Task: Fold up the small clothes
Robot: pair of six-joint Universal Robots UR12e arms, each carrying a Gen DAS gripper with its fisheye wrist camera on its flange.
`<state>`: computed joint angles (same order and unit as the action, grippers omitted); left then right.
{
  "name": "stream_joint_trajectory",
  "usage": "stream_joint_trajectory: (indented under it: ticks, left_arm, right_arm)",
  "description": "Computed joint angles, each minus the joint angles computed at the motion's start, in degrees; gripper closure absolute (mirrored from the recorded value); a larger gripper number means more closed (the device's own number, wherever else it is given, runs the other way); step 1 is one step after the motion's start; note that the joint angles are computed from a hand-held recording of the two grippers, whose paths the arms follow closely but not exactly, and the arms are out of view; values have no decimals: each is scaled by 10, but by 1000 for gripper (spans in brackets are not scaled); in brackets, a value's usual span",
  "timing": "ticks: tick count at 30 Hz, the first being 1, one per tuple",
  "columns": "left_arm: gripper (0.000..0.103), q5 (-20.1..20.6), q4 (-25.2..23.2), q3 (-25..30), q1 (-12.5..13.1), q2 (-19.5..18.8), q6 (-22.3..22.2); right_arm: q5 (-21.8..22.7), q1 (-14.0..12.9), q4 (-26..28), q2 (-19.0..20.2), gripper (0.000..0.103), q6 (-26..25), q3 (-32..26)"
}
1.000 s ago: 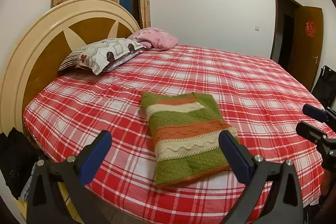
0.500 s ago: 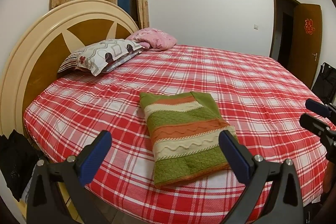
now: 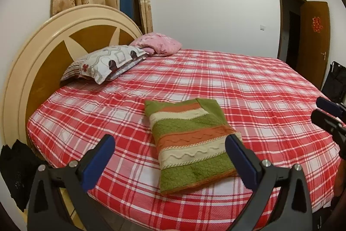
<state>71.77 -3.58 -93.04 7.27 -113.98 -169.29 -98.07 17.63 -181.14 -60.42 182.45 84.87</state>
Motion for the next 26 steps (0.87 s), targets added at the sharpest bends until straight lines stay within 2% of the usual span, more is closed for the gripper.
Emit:
stream_joint_trajectory:
  ticks: [2,13,20,26]
  left_arm:
    - [0,3,14,-3,-1,1,-1]
    - [0,3,12,-3,1,2,-7]
    - [0,13,53,-9,-2,-3,-3]
    - [0,15,49,-6,-2,-5,-1]
  right_arm:
    - [0,0,-2,0,39,0,1]
    - [-1,1,-14,0,39,-1,2]
    - [9,2,-7,3,39,-6,0]
    - [14,3,-7,4,39,-14,0]
